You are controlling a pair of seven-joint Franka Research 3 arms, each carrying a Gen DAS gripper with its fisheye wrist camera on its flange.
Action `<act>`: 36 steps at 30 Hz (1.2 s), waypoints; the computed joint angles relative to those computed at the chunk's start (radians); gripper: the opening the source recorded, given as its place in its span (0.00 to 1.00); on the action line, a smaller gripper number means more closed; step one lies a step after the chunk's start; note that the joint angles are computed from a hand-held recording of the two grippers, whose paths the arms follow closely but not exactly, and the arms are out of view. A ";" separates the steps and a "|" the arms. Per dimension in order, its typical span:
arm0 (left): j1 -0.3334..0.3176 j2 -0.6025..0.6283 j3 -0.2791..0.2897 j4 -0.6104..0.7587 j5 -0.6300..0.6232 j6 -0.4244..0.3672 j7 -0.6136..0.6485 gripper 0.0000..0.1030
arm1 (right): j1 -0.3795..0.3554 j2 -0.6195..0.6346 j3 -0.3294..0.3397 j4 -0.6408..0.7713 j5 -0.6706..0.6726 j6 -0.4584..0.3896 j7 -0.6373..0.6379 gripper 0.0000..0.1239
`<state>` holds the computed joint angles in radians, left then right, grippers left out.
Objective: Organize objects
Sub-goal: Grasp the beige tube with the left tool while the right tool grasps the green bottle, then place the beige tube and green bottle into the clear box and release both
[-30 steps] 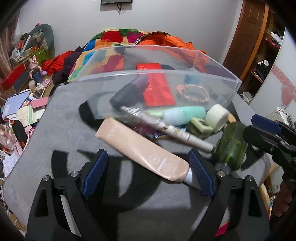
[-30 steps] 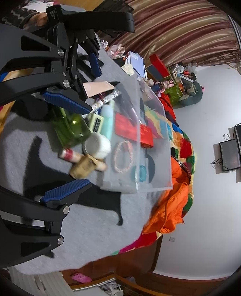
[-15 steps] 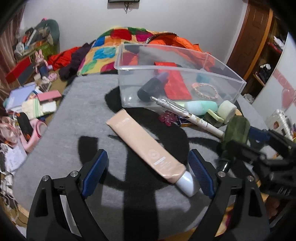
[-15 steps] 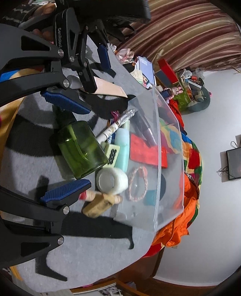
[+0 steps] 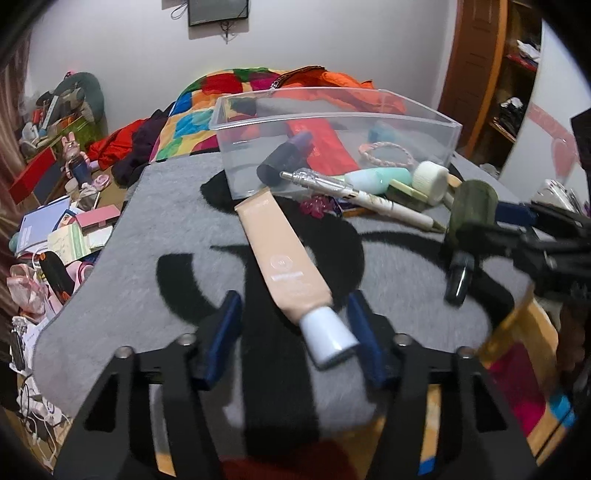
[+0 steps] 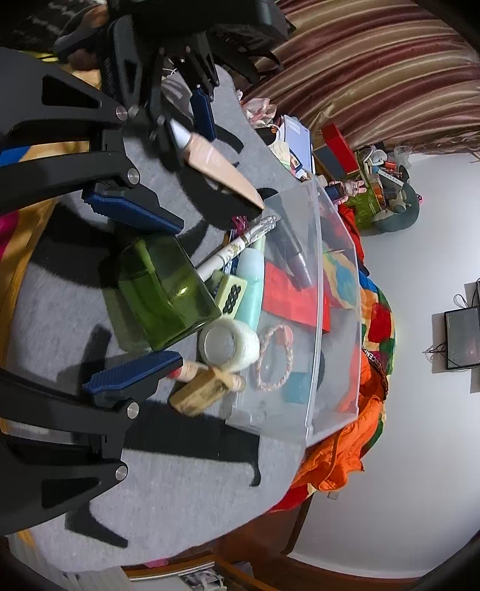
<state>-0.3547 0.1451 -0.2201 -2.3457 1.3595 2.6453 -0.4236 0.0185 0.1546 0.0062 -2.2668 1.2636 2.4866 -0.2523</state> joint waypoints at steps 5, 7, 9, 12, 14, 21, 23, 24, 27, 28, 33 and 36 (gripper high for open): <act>0.007 -0.023 -0.003 -0.025 0.010 0.015 -0.019 0.42 | -0.019 0.015 -0.011 0.015 -0.013 -0.039 0.029 0.49; 0.006 -0.013 -0.007 -0.010 -0.024 -0.005 0.009 0.47 | -0.023 0.016 -0.011 0.018 -0.025 -0.048 0.047 0.49; 0.005 -0.002 -0.004 0.001 -0.039 -0.013 0.007 0.60 | -0.023 0.013 -0.009 0.017 -0.032 -0.049 0.055 0.49; -0.002 0.020 0.005 0.020 -0.005 -0.029 -0.045 0.59 | -0.024 0.002 -0.008 0.008 -0.029 -0.048 0.045 0.49; -0.012 0.022 0.003 0.023 0.001 -0.060 -0.060 0.48 | -0.025 -0.002 -0.010 0.005 -0.025 -0.055 0.044 0.49; -0.038 -0.007 -0.017 0.002 -0.027 -0.132 -0.069 0.21 | -0.026 -0.030 -0.018 -0.005 0.005 -0.078 0.032 0.49; -0.040 -0.027 -0.024 -0.016 -0.025 -0.127 -0.088 0.21 | -0.027 -0.039 -0.022 -0.007 0.011 -0.087 0.030 0.49; -0.040 -0.035 -0.027 -0.023 -0.024 -0.128 -0.094 0.21 | -0.026 -0.041 -0.025 -0.005 0.011 -0.091 0.033 0.49; -0.042 -0.069 -0.038 -0.040 -0.009 -0.133 -0.119 0.21 | -0.027 -0.049 -0.029 -0.001 0.022 -0.102 0.036 0.49; -0.041 -0.080 -0.041 -0.042 -0.003 -0.136 -0.123 0.21 | -0.028 -0.053 -0.031 0.002 0.029 -0.108 0.036 0.49; -0.030 -0.117 -0.054 -0.040 0.034 -0.141 -0.130 0.21 | -0.026 -0.056 -0.034 0.024 0.055 -0.115 0.042 0.49; -0.020 -0.128 -0.055 -0.023 0.059 -0.143 -0.124 0.21 | -0.024 -0.057 -0.034 0.042 0.077 -0.108 0.041 0.49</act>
